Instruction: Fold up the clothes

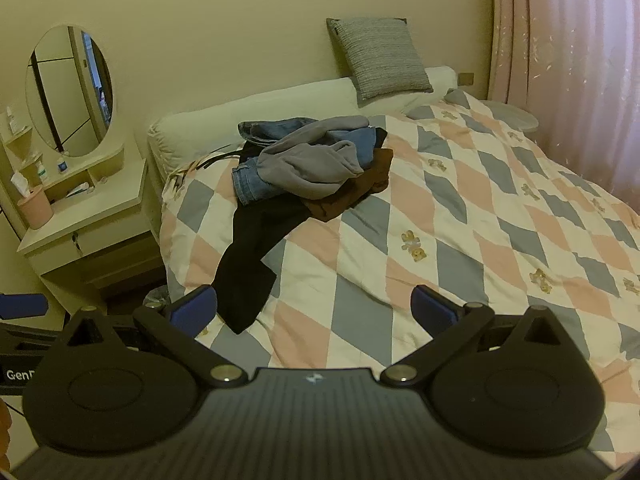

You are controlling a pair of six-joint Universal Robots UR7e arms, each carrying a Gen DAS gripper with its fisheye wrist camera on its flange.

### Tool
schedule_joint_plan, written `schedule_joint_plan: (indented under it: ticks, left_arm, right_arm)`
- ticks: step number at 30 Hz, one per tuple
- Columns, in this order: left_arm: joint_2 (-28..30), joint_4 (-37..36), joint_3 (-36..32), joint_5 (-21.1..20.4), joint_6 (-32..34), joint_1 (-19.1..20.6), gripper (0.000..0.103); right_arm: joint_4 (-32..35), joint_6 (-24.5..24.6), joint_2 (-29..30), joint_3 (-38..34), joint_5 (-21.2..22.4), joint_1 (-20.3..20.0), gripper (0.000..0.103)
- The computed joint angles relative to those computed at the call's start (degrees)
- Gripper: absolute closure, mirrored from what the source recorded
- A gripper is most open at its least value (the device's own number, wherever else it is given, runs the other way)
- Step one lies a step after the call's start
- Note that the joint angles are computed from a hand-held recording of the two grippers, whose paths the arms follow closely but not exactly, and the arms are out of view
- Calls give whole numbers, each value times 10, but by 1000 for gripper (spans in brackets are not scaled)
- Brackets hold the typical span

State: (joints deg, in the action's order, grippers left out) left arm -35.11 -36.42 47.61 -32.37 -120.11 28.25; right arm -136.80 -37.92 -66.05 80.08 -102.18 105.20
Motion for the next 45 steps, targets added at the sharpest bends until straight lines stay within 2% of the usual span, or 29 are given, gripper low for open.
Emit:
schedule_joint_plan:
  ticks: [4, 7, 10, 12, 23, 33, 43, 45]
  left_arm:
    - [-3, 6, 3, -6, -3, 0, 0]
    - [27, 26, -34, -5, -10, 2, 0]
    - [9, 10, -6, 4, -9, 0, 0]
    - [2, 11, -1, 6, -9, -1, 0]
    - [48, 59, -76, 2, -2, -5, 0]
    - [72, 55, -109, 0, 17, -3, 0]
    - [69, 33, -102, 0, 31, 1, 0]
    - [59, 22, -78, 4, 32, 0, 0]
  right_arm:
    - [5, -1, -1, -2, 0, -1, 1]
    - [23, 3, 6, -23, 2, 0, 1]
    - [39, 5, 13, -46, 7, -1, 1]
    - [6, 4, -5, -6, 10, -1, 1]
    - [16, 14, -1, -22, 21, -6, 1]
    - [23, 10, -5, -22, 33, -18, 1]
    - [30, 5, 1, -32, 37, -23, 1]
    - [34, 4, 3, -35, 38, -24, 1]
